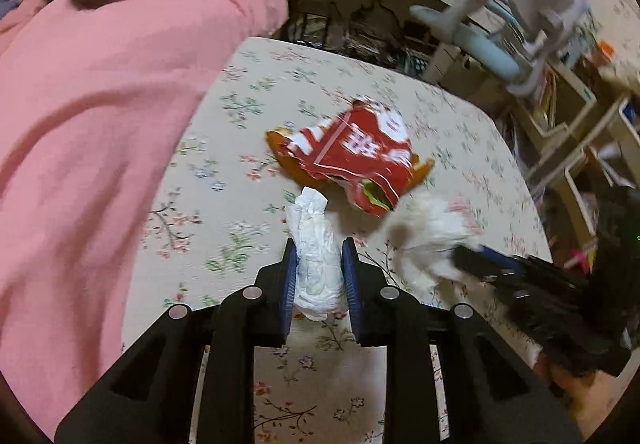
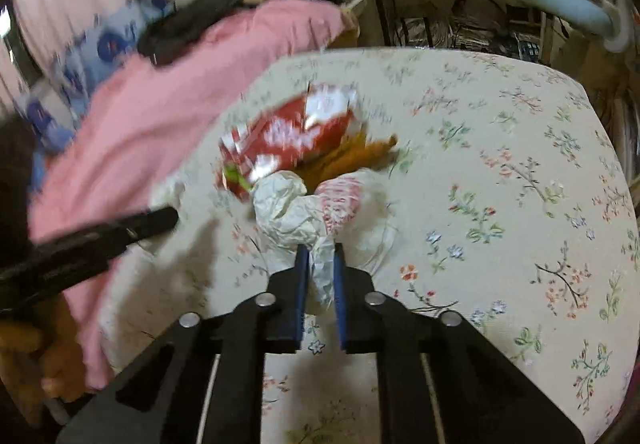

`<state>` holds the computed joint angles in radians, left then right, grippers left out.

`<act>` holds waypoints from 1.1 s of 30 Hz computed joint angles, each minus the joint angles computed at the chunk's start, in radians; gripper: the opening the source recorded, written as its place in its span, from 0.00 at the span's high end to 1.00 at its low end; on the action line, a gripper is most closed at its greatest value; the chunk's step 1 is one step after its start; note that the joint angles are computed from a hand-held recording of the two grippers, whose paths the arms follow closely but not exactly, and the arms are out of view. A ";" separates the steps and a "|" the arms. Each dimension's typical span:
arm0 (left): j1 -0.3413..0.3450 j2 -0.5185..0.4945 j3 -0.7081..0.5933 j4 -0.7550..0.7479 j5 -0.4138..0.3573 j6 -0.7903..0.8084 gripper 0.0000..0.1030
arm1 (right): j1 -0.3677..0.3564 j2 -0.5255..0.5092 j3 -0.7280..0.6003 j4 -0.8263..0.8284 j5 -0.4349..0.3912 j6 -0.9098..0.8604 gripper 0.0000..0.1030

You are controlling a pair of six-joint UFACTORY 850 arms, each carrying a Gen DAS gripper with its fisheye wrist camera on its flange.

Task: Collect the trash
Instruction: 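Grasp a white tissue with the left gripper while the right gripper grasps the white plastic bag, then carry the tissue and plastic bag over the yellow wastebasket with both grippers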

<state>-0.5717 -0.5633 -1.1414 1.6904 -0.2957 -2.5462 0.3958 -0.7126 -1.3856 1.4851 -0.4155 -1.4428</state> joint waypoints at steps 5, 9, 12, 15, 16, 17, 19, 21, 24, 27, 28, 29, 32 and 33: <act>-0.007 0.014 0.006 0.023 -0.026 -0.007 0.80 | -0.105 0.003 0.030 0.150 -0.264 0.025 0.89; -0.024 0.021 0.003 0.030 -0.048 0.024 0.80 | -0.131 0.017 0.055 0.164 -0.282 0.044 0.89; -0.034 0.012 -0.012 -0.020 -0.053 0.096 0.80 | -0.127 0.038 0.077 0.156 -0.252 0.039 0.89; -0.044 0.017 -0.006 0.013 -0.059 0.071 0.80 | -0.121 0.053 0.098 0.163 -0.250 0.017 0.88; -0.050 0.022 -0.002 0.029 -0.068 0.058 0.80 | -0.120 0.057 0.100 0.164 -0.251 0.010 0.88; -0.057 0.026 0.001 0.031 -0.081 0.060 0.80 | -0.121 0.068 0.114 0.171 -0.251 -0.009 0.88; -0.072 0.029 0.003 0.006 -0.110 0.091 0.80 | -0.113 0.081 0.129 0.190 -0.238 -0.047 0.88; -0.086 0.034 0.004 -0.028 -0.140 0.128 0.80 | -0.100 0.098 0.146 0.211 -0.213 -0.096 0.88; -0.099 0.039 0.004 -0.055 -0.180 0.159 0.80 | -0.081 0.119 0.164 0.237 -0.178 -0.167 0.88; -0.109 0.047 0.006 -0.056 -0.219 0.169 0.80 | -0.066 0.131 0.171 0.264 -0.157 -0.226 0.88; -0.113 0.051 0.008 -0.054 -0.233 0.170 0.80 | -0.062 0.134 0.173 0.272 -0.153 -0.243 0.88; -0.114 0.052 0.008 -0.056 -0.239 0.173 0.80 | -0.059 0.133 0.173 0.280 -0.151 -0.254 0.88; -0.119 0.057 0.011 -0.061 -0.257 0.176 0.80 | -0.055 0.128 0.174 0.293 -0.155 -0.275 0.88; -0.121 0.058 0.011 -0.067 -0.267 0.182 0.80 | -0.054 0.126 0.176 0.302 -0.153 -0.285 0.88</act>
